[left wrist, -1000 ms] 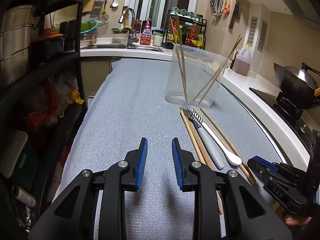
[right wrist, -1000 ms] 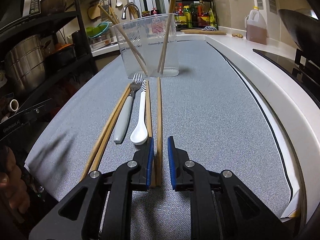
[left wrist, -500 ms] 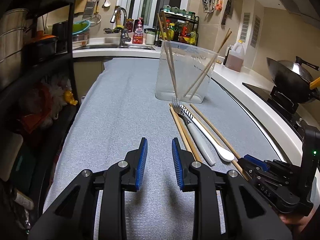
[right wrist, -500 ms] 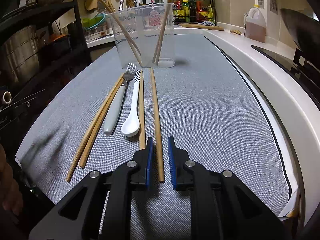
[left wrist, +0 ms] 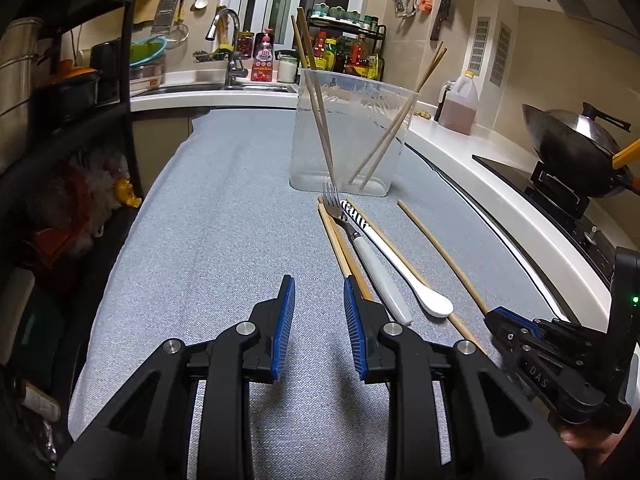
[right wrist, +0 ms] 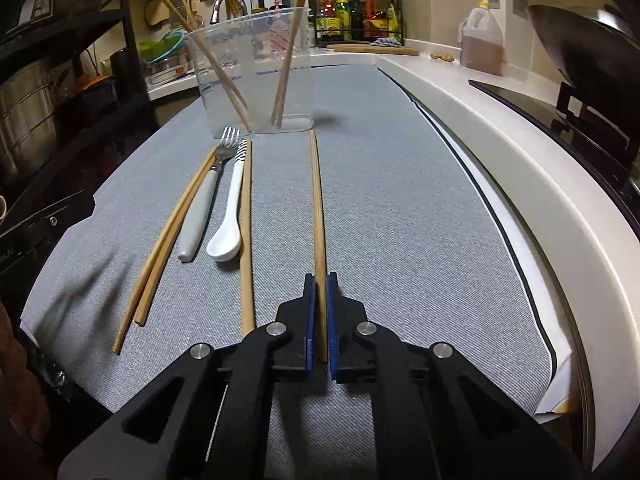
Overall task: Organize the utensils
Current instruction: 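Close the right tool on a chopstick while the left tool closes on the white fork handle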
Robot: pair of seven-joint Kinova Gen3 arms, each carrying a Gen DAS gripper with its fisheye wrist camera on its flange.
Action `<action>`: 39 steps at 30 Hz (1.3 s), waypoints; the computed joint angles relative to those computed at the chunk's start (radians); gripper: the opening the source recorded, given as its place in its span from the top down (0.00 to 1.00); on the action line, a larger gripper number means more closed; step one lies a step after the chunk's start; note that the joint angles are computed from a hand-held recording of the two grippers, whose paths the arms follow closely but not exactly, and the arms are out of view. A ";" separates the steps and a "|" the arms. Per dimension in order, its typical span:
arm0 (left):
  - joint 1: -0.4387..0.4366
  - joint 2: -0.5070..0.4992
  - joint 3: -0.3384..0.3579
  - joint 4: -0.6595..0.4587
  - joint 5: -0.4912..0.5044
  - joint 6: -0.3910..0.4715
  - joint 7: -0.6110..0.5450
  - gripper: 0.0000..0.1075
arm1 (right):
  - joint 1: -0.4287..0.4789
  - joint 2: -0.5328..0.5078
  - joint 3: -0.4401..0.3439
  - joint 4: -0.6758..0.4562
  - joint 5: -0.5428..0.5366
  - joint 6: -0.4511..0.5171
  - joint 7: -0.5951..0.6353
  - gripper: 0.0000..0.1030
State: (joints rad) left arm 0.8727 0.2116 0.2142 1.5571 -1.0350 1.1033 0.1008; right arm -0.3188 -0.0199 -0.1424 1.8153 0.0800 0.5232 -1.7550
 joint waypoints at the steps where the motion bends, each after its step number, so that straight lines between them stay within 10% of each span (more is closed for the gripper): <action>1: -0.001 0.002 0.000 -0.001 0.002 -0.001 -0.001 0.76 | 0.001 -0.001 0.001 0.001 -0.002 -0.001 0.000 0.94; 17: -0.047 0.034 -0.020 -0.025 0.062 -0.186 -0.042 0.76 | 0.004 -0.010 0.001 0.019 0.007 -0.018 -0.018 0.94; 29: 0.000 0.203 -0.104 -0.303 0.268 -0.014 -0.340 0.76 | 0.009 -0.014 -0.001 0.031 -0.005 -0.039 -0.007 0.94; 39: 0.019 0.217 -0.161 -0.342 0.331 0.014 -0.371 0.80 | 0.004 -0.018 -0.007 0.038 0.024 -0.045 -0.025 0.94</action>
